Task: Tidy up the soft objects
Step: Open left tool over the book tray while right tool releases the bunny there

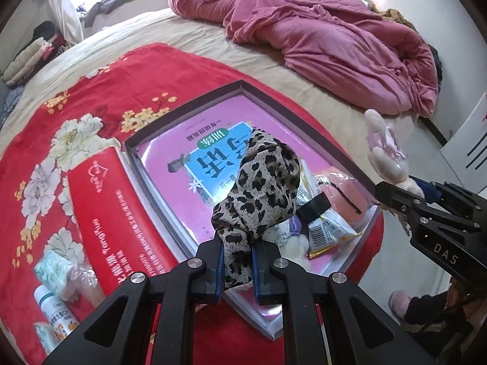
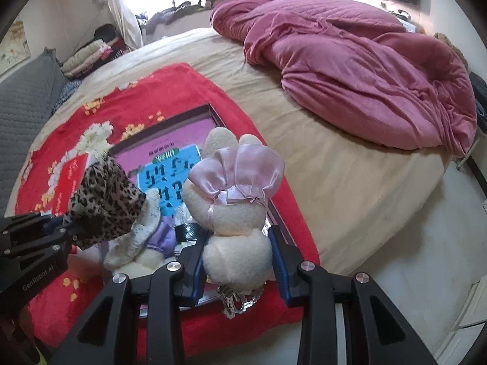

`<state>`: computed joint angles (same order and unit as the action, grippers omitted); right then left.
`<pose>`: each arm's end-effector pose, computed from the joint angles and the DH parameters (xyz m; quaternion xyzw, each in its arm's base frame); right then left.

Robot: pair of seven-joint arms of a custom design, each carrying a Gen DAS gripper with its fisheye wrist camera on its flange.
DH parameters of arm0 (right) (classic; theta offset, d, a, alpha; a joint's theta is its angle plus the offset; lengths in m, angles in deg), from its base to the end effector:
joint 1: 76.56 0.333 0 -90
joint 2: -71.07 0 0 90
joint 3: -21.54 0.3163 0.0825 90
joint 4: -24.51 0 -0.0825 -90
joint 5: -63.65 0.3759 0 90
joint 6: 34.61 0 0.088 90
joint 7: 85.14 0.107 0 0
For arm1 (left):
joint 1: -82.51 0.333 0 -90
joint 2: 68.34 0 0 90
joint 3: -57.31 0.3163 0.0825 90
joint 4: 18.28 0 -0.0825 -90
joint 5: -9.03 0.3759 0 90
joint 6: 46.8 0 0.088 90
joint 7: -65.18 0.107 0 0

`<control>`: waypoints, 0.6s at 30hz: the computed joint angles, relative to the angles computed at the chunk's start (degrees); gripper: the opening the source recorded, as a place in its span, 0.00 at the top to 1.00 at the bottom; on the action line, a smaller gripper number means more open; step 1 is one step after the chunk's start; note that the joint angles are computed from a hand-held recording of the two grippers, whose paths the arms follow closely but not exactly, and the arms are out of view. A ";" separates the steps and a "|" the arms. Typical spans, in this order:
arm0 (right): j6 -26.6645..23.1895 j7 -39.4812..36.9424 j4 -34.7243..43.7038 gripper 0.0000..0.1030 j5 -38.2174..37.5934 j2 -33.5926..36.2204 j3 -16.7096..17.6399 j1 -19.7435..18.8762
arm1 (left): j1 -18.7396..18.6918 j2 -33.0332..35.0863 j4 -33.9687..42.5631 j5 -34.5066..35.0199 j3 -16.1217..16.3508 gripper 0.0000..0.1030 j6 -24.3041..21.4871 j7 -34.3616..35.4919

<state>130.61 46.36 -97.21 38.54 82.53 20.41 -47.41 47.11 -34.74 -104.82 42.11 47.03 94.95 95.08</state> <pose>0.5196 0.3048 0.3815 -0.7280 0.6204 -0.1591 0.2447 0.5275 -0.5061 0.3713 -0.6535 0.7123 -0.2114 0.1441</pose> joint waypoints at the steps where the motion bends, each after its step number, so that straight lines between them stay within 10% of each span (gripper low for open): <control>1: -0.60 0.05 0.46 0.64 -0.21 0.42 -0.12 0.09 | 0.14 0.22 0.03 -0.14 -0.05 0.87 0.25 0.08; 18: -3.09 -10.53 7.72 0.62 8.17 8.54 -0.56 1.50 | 1.44 5.09 4.11 -4.55 -0.23 0.86 -1.20 3.89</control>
<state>127.52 35.83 -89.48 46.71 91.07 19.85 -45.91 48.54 -29.65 -100.71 37.56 46.81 93.75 98.97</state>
